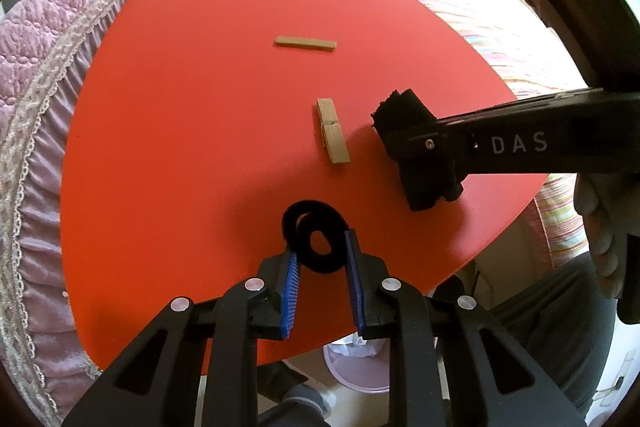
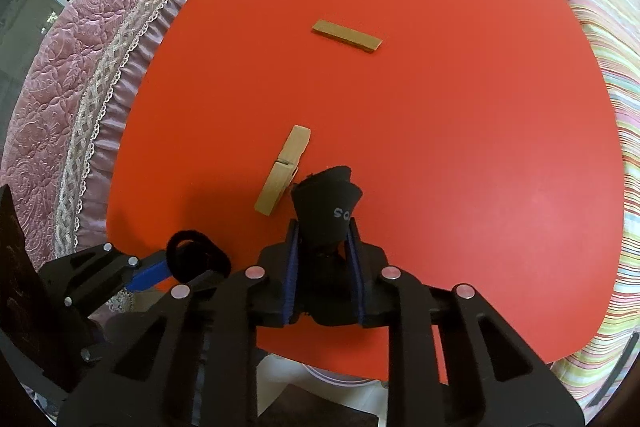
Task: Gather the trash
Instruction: 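Carry the black ring and black fabric to the wastebasket and release both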
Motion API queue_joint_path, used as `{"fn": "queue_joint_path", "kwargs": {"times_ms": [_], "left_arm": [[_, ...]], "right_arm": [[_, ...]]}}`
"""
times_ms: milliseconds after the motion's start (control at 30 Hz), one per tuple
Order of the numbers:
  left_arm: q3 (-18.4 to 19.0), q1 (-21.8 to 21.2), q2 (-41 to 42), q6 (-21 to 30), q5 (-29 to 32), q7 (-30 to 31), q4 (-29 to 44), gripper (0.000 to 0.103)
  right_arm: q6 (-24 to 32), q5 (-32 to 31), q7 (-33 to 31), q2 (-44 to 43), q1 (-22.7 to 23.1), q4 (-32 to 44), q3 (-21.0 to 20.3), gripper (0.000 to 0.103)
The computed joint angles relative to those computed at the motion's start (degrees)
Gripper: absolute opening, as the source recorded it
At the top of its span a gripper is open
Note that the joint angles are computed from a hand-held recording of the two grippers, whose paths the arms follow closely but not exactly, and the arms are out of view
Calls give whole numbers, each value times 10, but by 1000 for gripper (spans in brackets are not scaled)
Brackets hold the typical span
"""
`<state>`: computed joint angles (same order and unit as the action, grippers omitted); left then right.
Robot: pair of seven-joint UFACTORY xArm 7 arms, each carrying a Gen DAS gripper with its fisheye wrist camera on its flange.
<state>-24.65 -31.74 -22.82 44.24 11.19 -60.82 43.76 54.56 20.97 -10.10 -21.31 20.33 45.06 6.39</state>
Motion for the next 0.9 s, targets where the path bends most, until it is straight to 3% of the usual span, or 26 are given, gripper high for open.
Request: {"fn": "queue_joint_path", "kwargs": {"times_ms": [300, 500, 900], "left_arm": [[-14, 1, -27, 24, 14, -14, 14, 21], [-32, 0, -55, 44, 20, -26, 26, 21], [-83, -9, -94, 81, 23, -52, 59, 21]], "right_arm": [[4, 2, -27, -57, -3, -19, -16, 21], [21, 3, -56, -140, -3, -48, -32, 21], [116, 7, -97, -356, 2, -115, -65, 21]]}}
